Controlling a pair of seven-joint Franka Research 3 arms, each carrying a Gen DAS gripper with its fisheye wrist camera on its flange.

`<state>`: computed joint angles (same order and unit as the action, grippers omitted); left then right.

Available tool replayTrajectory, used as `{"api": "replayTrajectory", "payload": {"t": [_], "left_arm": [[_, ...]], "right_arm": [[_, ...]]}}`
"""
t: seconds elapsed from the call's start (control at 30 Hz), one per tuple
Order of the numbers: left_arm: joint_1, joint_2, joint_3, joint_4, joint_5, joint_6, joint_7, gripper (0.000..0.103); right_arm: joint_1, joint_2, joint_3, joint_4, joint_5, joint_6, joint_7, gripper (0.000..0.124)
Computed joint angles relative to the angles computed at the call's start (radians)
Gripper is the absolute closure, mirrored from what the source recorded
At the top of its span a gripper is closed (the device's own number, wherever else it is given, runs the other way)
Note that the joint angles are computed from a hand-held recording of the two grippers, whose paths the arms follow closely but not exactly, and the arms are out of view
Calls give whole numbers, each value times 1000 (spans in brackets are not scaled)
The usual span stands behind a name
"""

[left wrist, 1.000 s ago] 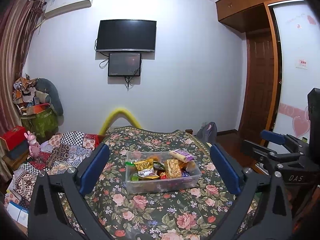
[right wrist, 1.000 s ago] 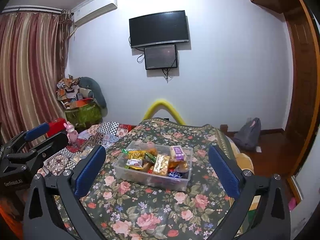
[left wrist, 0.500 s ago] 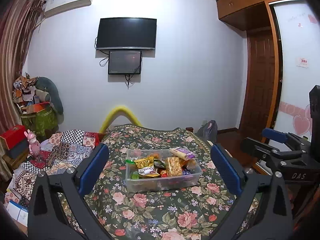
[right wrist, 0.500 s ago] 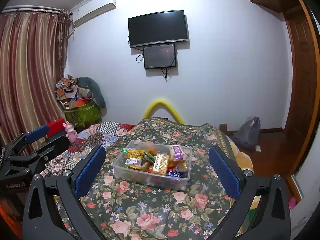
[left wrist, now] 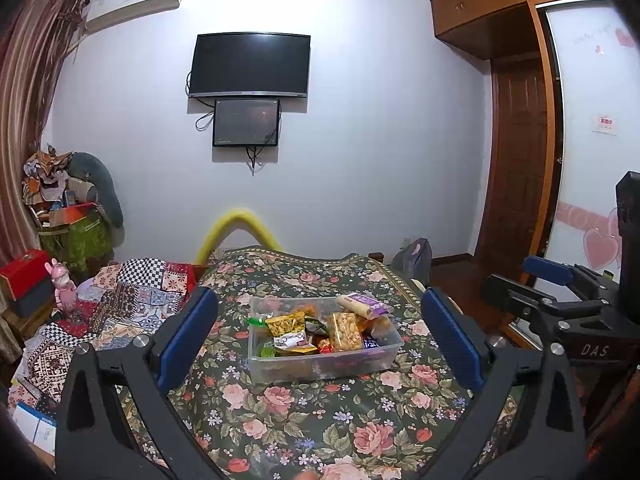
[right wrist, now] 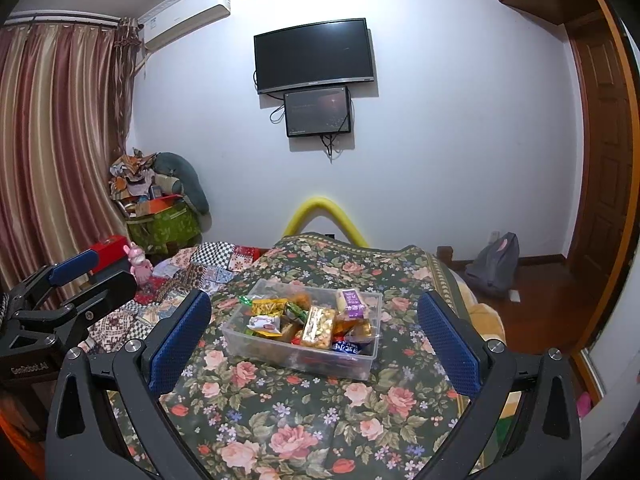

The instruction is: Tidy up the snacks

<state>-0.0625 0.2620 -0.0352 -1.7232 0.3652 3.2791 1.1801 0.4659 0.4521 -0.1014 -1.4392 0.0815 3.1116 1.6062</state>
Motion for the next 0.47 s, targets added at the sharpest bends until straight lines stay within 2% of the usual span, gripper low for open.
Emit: {"api": "replayTrajectory", "payload": {"t": [0.07, 0.3, 0.4, 0.47], "left_arm": [[34, 1, -40, -1, -5, -1, 10, 0], [64, 5, -76, 2, -17, -14, 27, 0], [116, 10, -138, 6, -32, -27, 52, 0], [130, 13, -156, 7, -41, -33, 65, 0]], "right_arm": [[1, 2, -2, 3, 1, -1, 2, 21], [-2, 4, 1, 7, 3, -5, 0, 21], [-1, 6, 1, 9, 2, -8, 2, 21], [0, 5, 0, 7, 1, -8, 3, 21]]}}
